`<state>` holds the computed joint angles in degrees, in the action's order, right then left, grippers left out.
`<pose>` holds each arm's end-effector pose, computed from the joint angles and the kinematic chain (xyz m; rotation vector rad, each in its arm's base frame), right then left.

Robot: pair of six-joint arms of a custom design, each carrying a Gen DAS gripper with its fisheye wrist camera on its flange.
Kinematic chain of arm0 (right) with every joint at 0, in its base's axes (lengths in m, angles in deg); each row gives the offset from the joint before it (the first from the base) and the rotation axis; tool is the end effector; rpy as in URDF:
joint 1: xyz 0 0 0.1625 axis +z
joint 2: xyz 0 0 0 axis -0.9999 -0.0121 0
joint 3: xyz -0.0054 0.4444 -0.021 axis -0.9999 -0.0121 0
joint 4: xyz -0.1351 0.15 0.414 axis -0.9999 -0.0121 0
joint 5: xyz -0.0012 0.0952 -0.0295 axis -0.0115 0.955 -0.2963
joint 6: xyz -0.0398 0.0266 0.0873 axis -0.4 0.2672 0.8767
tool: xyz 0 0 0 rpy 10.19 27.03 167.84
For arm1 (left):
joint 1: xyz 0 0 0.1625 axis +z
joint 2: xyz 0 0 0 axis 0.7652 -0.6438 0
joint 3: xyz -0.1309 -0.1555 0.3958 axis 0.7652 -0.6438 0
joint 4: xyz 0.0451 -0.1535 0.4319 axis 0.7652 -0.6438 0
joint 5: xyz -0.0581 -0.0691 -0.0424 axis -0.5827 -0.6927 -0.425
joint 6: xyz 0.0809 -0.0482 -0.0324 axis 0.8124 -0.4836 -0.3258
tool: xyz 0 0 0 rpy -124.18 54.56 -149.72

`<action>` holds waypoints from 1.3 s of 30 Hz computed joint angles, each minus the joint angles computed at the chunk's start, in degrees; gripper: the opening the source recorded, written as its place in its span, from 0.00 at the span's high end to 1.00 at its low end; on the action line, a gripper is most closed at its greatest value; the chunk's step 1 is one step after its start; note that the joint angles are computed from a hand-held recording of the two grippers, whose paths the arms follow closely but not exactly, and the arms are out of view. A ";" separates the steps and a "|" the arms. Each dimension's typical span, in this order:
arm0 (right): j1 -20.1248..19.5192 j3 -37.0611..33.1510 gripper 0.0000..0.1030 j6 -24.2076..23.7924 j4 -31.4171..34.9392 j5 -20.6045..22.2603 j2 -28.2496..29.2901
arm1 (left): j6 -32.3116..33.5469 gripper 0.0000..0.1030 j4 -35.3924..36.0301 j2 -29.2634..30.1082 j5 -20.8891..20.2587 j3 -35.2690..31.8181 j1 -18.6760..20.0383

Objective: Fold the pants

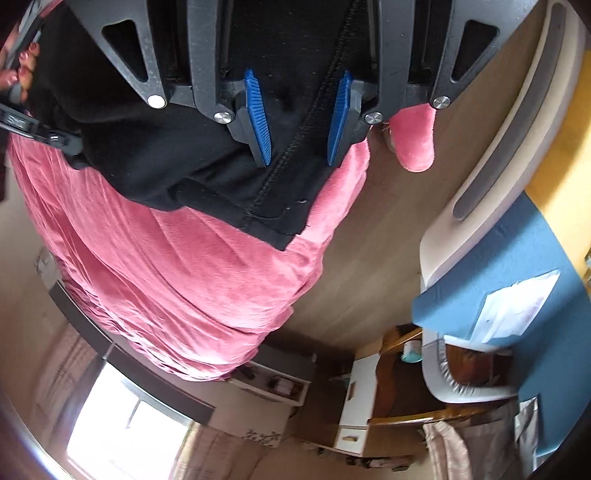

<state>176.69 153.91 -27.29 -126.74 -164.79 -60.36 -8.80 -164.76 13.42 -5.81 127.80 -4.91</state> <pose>0.0842 -0.7694 0.2941 1.0436 -2.6890 0.2830 -0.2597 -0.5741 0.0604 -0.3921 2.2206 -1.1229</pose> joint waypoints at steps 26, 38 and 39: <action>-1.75 10.07 0.92 1.32 -16.09 2.59 -4.59 | 18.35 0.55 -1.89 -2.67 -30.51 -11.41 14.06; -0.45 12.26 1.00 0.89 -29.90 5.21 -5.51 | 19.78 0.88 -28.07 -5.72 -22.02 -0.20 9.13; -0.25 11.94 1.00 0.92 -32.17 3.47 -4.73 | 19.83 0.88 -31.65 -5.00 -21.14 0.55 9.15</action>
